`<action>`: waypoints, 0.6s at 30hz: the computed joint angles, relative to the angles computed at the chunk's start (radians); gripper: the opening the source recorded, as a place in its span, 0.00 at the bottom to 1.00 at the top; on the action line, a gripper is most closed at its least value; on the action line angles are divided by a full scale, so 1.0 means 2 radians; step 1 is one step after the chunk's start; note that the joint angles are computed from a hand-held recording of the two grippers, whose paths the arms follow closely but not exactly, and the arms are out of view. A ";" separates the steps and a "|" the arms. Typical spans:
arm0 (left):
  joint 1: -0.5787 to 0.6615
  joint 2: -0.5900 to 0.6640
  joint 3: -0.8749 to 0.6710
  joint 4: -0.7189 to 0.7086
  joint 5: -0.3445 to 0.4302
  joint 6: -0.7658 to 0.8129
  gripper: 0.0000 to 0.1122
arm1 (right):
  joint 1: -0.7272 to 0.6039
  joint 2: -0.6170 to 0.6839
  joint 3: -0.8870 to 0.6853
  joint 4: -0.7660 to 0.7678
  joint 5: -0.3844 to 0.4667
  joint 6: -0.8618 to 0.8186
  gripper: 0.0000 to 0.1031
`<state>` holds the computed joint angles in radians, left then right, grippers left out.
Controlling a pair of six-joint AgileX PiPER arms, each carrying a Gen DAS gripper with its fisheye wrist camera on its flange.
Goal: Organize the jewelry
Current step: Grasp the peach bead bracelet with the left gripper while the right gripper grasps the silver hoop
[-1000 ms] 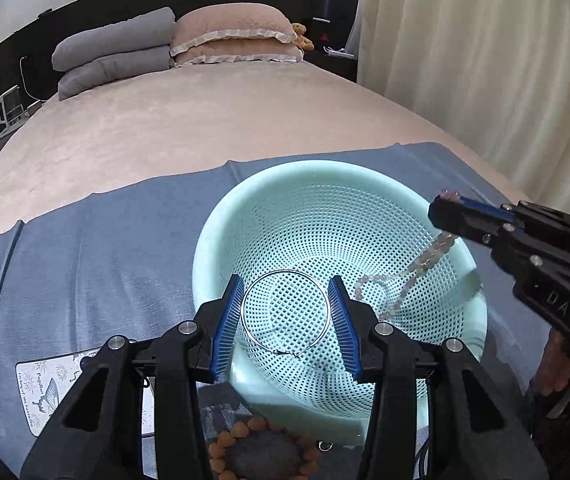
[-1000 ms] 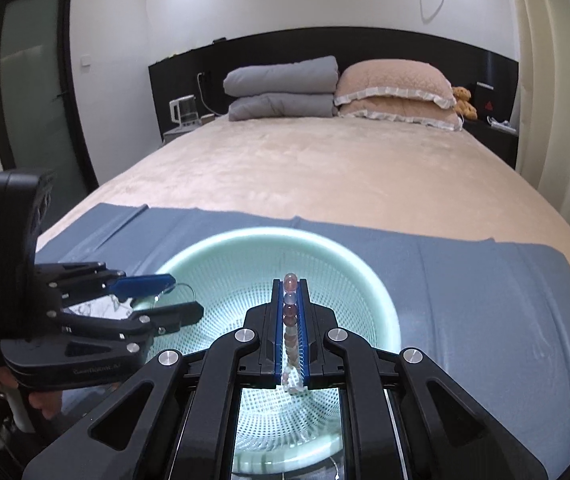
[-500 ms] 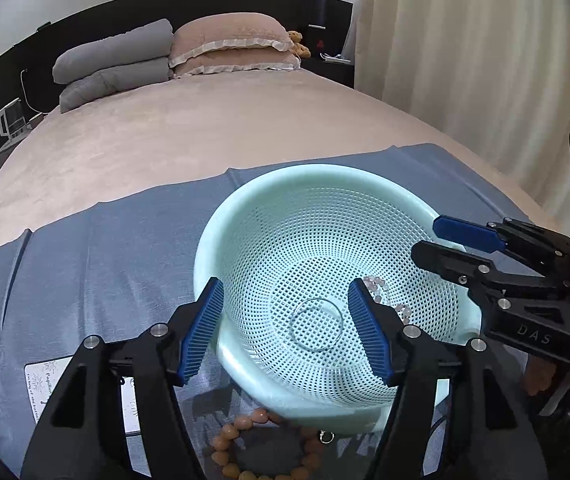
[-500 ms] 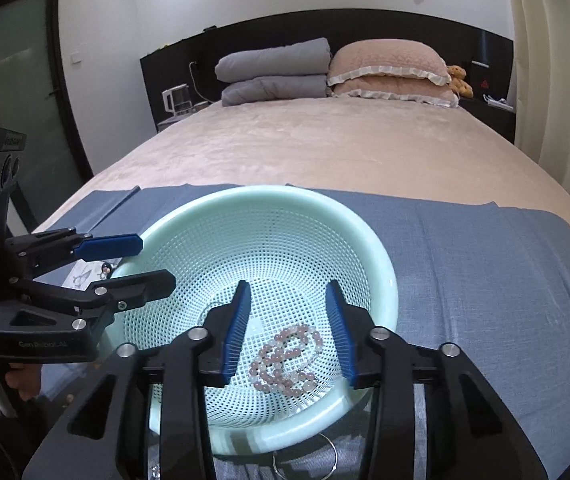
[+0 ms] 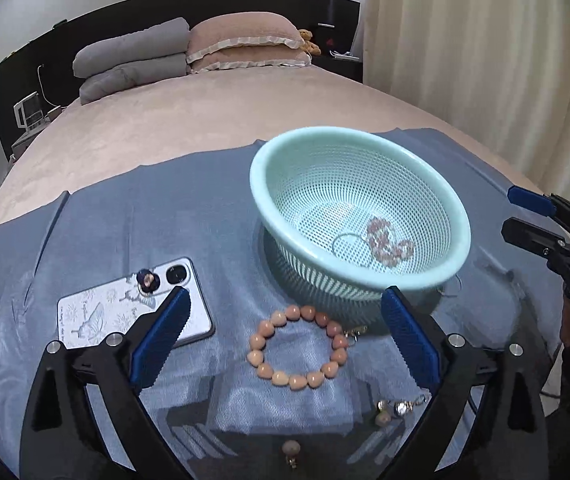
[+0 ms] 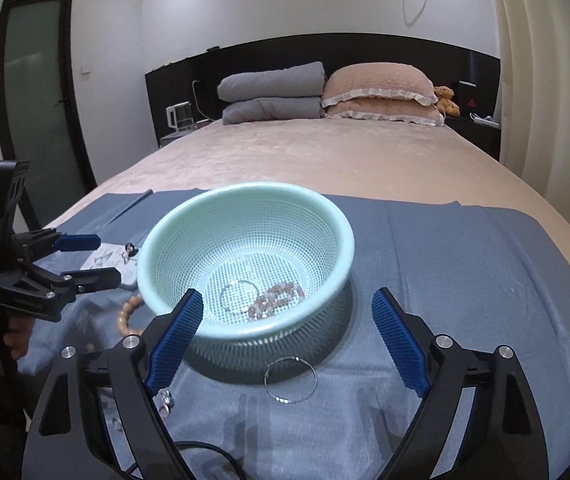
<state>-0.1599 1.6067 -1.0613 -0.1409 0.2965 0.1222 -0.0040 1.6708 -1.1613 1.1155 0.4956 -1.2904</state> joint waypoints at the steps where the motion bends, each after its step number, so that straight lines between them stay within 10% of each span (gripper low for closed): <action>1: -0.003 -0.003 0.012 -0.001 -0.006 0.003 0.86 | 0.000 -0.001 0.007 -0.003 -0.001 -0.001 0.82; 18: 0.006 0.058 0.036 -0.155 -0.032 0.137 0.86 | 0.015 0.079 0.001 -0.046 -0.011 0.065 0.83</action>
